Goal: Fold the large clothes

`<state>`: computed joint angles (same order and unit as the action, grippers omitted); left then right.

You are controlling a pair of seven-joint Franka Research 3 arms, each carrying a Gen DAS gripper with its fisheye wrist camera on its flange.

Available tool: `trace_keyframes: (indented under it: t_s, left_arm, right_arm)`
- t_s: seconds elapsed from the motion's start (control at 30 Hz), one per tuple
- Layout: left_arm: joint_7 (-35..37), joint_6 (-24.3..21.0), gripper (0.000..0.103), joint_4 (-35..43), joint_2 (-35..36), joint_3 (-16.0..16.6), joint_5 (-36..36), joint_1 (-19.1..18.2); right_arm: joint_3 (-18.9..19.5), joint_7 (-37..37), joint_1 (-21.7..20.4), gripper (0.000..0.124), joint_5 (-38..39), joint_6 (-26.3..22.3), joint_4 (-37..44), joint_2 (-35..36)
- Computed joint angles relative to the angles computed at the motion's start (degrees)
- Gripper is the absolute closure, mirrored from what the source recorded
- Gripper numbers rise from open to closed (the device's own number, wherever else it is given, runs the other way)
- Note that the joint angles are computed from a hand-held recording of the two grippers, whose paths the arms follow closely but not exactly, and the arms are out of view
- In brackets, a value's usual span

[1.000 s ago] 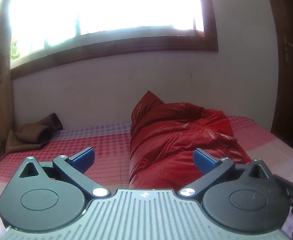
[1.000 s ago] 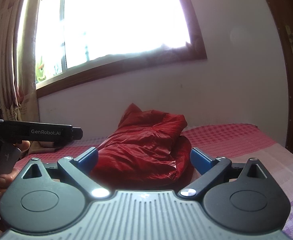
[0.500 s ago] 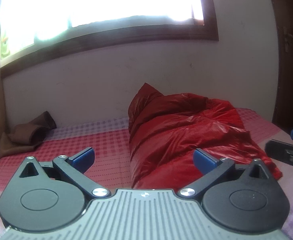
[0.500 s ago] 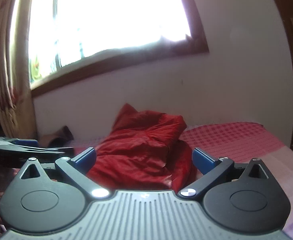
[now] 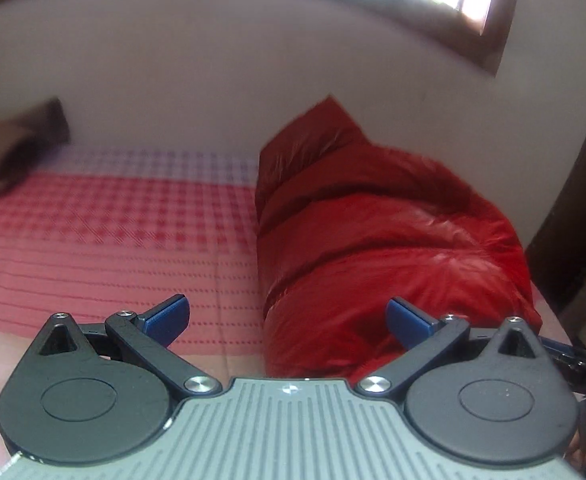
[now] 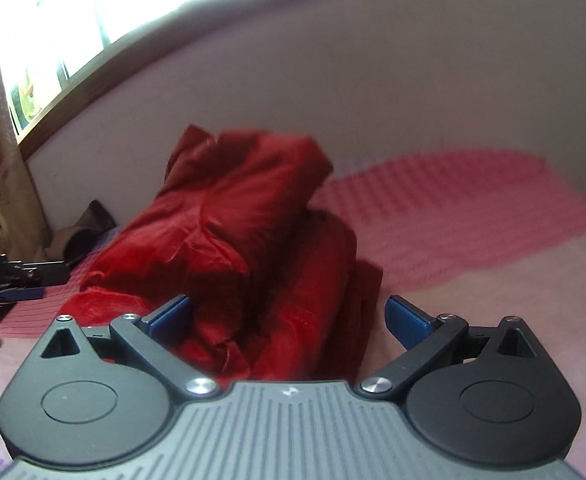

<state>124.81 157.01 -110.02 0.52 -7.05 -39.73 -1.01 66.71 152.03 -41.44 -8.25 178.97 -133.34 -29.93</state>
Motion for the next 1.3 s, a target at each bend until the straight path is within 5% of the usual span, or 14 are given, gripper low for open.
trace_keyframes:
  t_s: [0.47, 0.53, 0.83, 1.03, 1.17, 1.3]
  left_arm:
    - [2.41, -19.11, 0.0, 18.78, 14.95, -3.46, -8.17, 8.12]
    - [2.24, -21.56, 0.0, 20.96, 16.82, -4.59, -9.2, 9.45]
    - [-1.85, -35.06, 0.0, 31.49, 26.52, -9.17, -13.72, 13.86]
    - [1.56, -28.53, 0.002, 26.25, 22.31, -9.21, -12.32, 11.63]
    - [5.08, -21.26, 0.011, 19.85, 17.28, -8.68, -11.98, 9.65]
    - [5.35, -16.23, 0.016, 16.25, 14.3, -7.65, -10.37, 7.33]
  right_arm:
    - [-6.86, -8.31, 7.57, 0.021, 4.2, 23.93, -5.33, 25.83]
    - [-7.73, -11.94, 8.38, 0.021, 4.82, 24.8, -3.31, 30.04]
    - [-13.93, -6.94, 11.46, 0.021, -6.36, 27.97, 0.28, 37.57]
    - [-19.98, -9.6, 18.06, 0.021, -5.64, 29.3, 2.23, 40.4]
    - [-26.24, -18.41, 26.86, 0.022, 2.06, 27.86, 2.48, 38.4]
    - [-32.06, -27.91, 35.51, 0.043, 11.23, 28.23, 2.51, 37.03]
